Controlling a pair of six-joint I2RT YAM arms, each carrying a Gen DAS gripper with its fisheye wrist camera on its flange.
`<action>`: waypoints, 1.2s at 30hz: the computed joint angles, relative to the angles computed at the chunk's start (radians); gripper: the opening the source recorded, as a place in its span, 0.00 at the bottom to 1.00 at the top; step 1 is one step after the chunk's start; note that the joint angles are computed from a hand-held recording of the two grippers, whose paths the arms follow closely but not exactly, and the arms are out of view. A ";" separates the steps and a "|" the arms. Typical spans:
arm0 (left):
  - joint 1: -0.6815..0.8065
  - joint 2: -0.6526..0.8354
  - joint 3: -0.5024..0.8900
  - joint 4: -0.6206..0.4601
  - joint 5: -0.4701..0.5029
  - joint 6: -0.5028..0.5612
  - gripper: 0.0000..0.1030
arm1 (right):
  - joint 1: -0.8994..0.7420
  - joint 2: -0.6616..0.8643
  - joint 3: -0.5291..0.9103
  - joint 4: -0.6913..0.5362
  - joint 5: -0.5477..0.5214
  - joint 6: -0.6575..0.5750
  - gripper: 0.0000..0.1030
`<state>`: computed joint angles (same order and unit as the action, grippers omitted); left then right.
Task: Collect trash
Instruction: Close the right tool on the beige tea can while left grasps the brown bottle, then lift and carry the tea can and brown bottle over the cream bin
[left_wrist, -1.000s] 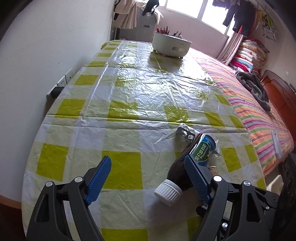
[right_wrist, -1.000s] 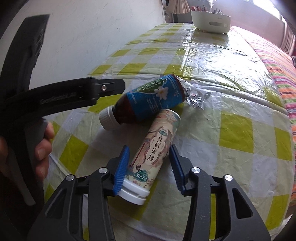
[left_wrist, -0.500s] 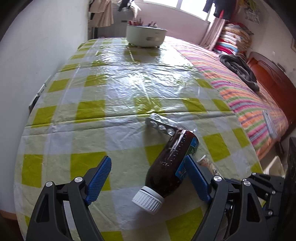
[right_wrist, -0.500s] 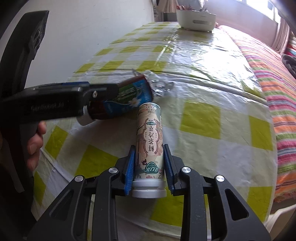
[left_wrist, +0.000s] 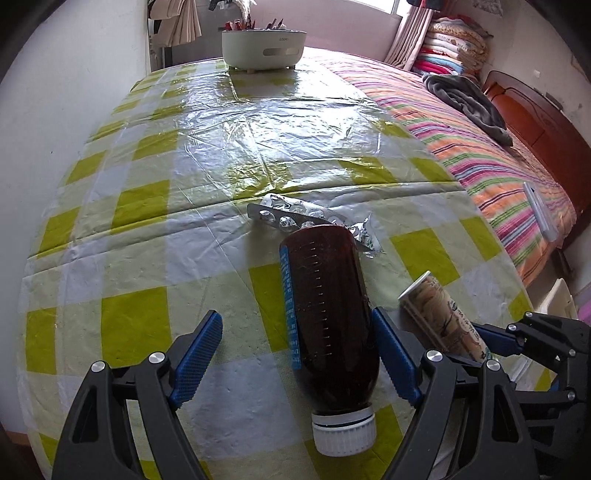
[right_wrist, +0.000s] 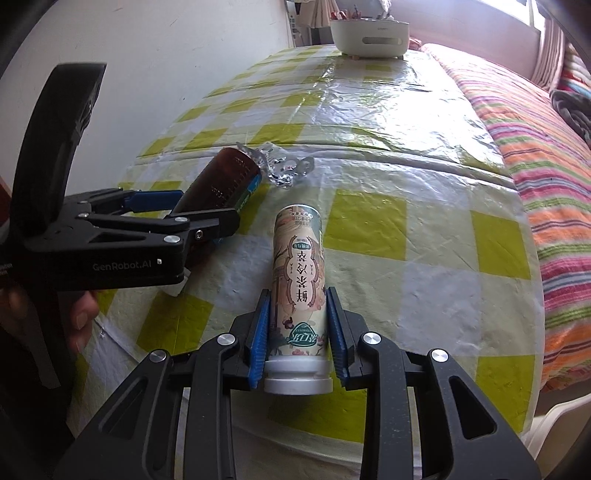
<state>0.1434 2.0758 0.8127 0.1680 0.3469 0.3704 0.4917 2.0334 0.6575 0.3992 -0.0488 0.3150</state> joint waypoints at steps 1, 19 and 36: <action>0.000 0.002 0.000 -0.001 0.001 0.001 0.77 | -0.004 -0.001 -0.002 0.004 -0.002 0.002 0.27; -0.007 -0.056 -0.108 0.118 -0.023 -0.027 0.41 | -0.051 -0.079 -0.111 0.087 -0.032 0.030 0.27; -0.146 -0.216 -0.280 0.197 -0.041 -0.084 0.41 | -0.130 -0.210 -0.254 0.130 -0.032 0.003 0.27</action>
